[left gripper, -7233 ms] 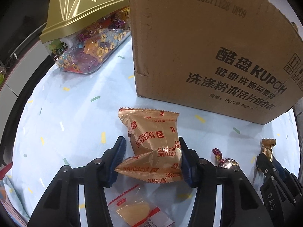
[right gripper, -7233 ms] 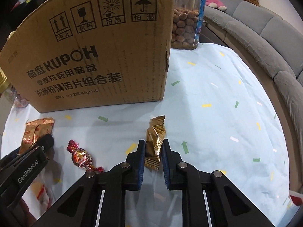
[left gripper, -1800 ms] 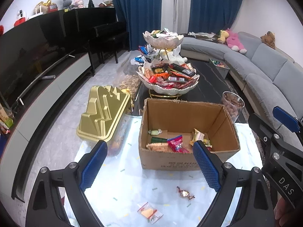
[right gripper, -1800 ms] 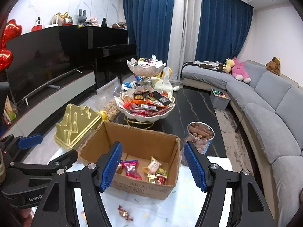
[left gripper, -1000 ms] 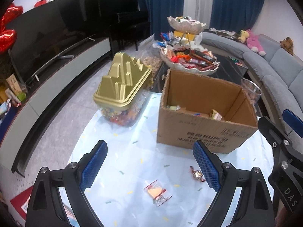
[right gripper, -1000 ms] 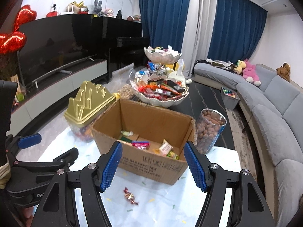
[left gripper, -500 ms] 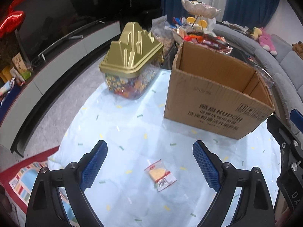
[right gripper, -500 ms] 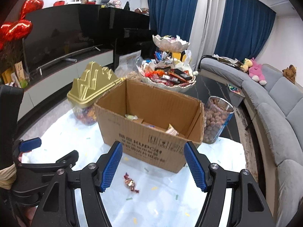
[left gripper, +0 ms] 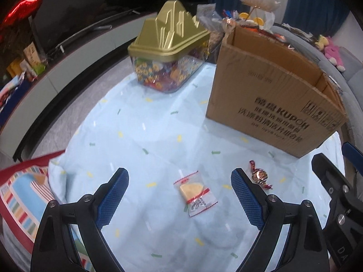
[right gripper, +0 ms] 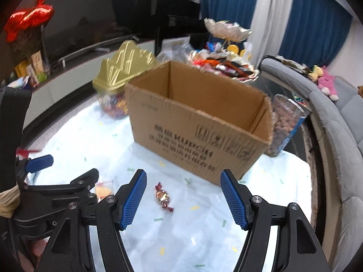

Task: Organize snacks
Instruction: 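Move the left tool to the cheese-cake packet while the right tool approaches the red-gold candy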

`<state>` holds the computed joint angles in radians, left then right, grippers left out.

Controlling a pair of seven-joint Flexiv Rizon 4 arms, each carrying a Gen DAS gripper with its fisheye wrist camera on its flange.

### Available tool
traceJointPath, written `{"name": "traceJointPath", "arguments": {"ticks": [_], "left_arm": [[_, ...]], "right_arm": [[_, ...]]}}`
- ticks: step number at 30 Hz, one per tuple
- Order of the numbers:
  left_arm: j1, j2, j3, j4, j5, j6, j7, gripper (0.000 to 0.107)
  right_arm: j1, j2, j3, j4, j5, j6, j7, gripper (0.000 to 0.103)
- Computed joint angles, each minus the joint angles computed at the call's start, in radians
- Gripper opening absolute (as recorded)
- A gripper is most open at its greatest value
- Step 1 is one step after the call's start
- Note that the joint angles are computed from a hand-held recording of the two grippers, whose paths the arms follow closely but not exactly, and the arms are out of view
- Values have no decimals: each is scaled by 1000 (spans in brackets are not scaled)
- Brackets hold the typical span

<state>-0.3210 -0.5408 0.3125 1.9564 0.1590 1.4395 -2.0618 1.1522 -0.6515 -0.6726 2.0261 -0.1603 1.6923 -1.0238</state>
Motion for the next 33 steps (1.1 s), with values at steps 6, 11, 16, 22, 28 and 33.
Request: {"name": "traceJointPath", "arguments": {"ticks": [6, 11, 16, 22, 28, 33], "left_arm": [[-8, -39, 3, -12, -18, -33, -46, 92], [4, -63, -13, -25, -31, -59, -65, 92], [16, -83, -29, -28, -40, -69, -76, 92], [27, -108, -40, -33, -57, -77, -86, 91], [57, -135, -73, -38, -89, -88, -68, 87], [47, -148, -65, -42, -91, -66, -65, 85]], "right_arm": [[-151, -12, 158, -44, -76, -34, -48, 68], [-283, -28, 295, -86, -140, -69, -65, 68], [-387, -47, 408, -122, -190, -94, -71, 68], [-469, -88, 499, -176, -224, -123, -70, 66], [-538, -134, 583, -239, -252, -168, -95, 58], [-577, -164, 634, -282, -258, -201, -114, 47]]}}
